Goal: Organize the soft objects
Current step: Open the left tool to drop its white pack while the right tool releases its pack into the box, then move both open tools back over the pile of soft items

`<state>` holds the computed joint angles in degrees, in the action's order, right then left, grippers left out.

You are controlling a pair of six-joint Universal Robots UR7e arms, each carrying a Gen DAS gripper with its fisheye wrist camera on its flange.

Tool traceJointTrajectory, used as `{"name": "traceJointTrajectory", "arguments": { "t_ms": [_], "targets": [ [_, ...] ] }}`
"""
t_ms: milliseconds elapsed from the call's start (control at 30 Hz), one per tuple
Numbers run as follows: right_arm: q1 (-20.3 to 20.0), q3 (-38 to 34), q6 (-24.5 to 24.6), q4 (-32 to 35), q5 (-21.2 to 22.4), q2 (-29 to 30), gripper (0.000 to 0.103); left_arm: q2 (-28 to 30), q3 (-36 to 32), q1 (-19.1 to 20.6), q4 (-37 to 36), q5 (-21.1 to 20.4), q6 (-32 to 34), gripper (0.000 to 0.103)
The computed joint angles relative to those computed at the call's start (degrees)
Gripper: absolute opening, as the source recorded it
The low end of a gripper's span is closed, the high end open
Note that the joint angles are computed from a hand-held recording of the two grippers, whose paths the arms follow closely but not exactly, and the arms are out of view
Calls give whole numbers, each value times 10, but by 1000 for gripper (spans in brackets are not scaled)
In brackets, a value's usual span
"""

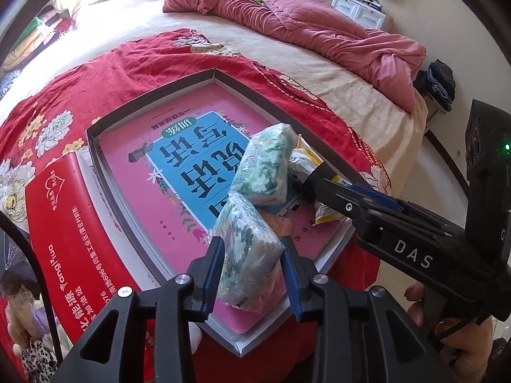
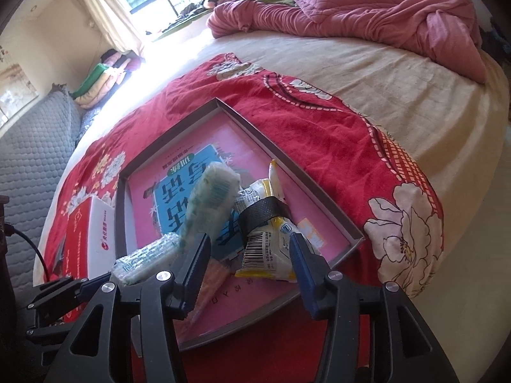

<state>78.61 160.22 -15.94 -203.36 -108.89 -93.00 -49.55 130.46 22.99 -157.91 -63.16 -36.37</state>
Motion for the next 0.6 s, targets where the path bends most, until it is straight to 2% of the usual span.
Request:
{"name": "traceJointTrajectory", "arguments": {
  "t_ms": [100,267,367,433,600],
  "targets": [
    [12,-1,-2,-11,-10,5,56,-5,2,-4,1,6,-5,45],
    [32,-4,-4,-26,-35,17,60,-19,12,-8,-1,8,-14,46],
    [32,2,-1,-49,-26,13,60,-29,20,-16,4,15,-25,51],
    [31,2,3,-40,-17,3,71,-36,26,-21,3,17,-34,54],
    [60,-1,8,-54,-43,20,72,-56,42,-33,3,24,-52,62]
  ]
}}
